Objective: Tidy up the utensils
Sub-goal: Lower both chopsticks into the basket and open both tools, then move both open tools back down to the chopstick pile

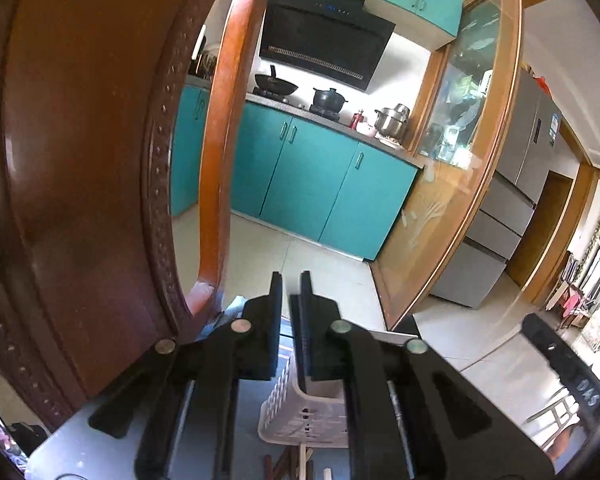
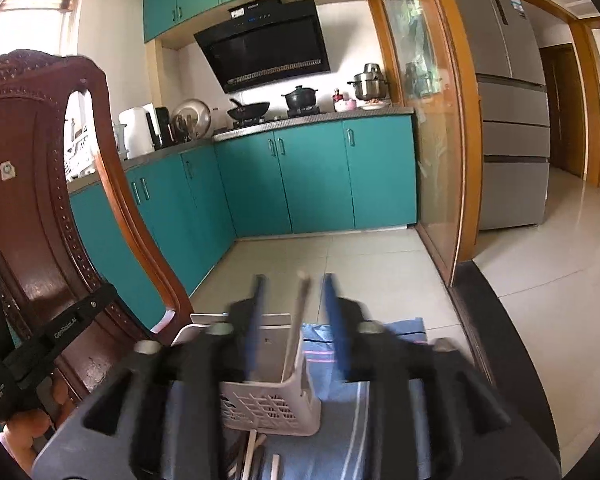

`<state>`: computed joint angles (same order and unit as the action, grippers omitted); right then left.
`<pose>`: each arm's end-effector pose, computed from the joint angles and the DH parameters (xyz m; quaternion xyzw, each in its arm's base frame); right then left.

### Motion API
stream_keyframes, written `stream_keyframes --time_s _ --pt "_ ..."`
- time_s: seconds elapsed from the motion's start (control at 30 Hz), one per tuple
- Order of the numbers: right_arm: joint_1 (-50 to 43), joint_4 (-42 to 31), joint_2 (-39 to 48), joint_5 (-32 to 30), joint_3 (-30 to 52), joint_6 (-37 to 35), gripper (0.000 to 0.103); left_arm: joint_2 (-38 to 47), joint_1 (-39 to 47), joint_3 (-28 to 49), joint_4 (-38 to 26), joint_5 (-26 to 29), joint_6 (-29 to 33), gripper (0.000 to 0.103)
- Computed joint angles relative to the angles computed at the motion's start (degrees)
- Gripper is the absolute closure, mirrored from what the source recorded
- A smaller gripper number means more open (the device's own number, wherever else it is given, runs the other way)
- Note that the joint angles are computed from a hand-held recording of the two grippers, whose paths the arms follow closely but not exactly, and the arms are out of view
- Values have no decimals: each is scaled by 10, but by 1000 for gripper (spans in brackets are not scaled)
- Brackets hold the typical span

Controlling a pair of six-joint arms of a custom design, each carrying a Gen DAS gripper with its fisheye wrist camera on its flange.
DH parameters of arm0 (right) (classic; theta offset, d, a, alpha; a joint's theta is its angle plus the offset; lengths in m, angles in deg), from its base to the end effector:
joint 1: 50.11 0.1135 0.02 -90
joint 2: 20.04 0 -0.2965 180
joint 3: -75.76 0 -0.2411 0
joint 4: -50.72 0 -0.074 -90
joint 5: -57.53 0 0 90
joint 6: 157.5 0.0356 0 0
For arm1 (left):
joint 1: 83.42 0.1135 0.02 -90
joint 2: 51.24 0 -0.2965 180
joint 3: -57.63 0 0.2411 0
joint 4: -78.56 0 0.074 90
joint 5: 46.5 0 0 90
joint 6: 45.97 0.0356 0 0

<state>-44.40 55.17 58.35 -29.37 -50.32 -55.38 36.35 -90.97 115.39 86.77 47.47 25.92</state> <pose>0.2815 0.0262 0.2666 0.0613 0.8168 0.0669 0.5697 0.3154 -0.0443 0.2495 -0.0567 0.8250 -0.1526 0.5412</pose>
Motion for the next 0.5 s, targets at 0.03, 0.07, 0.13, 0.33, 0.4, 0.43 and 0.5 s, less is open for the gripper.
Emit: stream_keyframes --time_s 0.03,0.07,0.13,0.33,0.4,0.43,0.5 --pt "-3 -5 -18 0 -9 -2 64 -9 1 -11 4 3 5 77" --pt "-7 -7 -33 -5 -18 -4 64 -22 2 -21 2 7 11 67" --pt "-21 -4 -86 -27 -54 0 64 -39 8 -44 7 16 21 66" --pt "-19 10 -137 -51 -139 -2 64 -40 4 -77 -34 29 60 66" --pt "1 7 -81 -41 -145 -7 64 -19 -5 -85 -44 22 69 66" --pt "8 13 -36 -43 -144 -9 64 -5 -10 -88 -47 14 72 66" --pt "12 4 67 -60 -119 -1 64 38 -24 -72 -74 3 83 66"
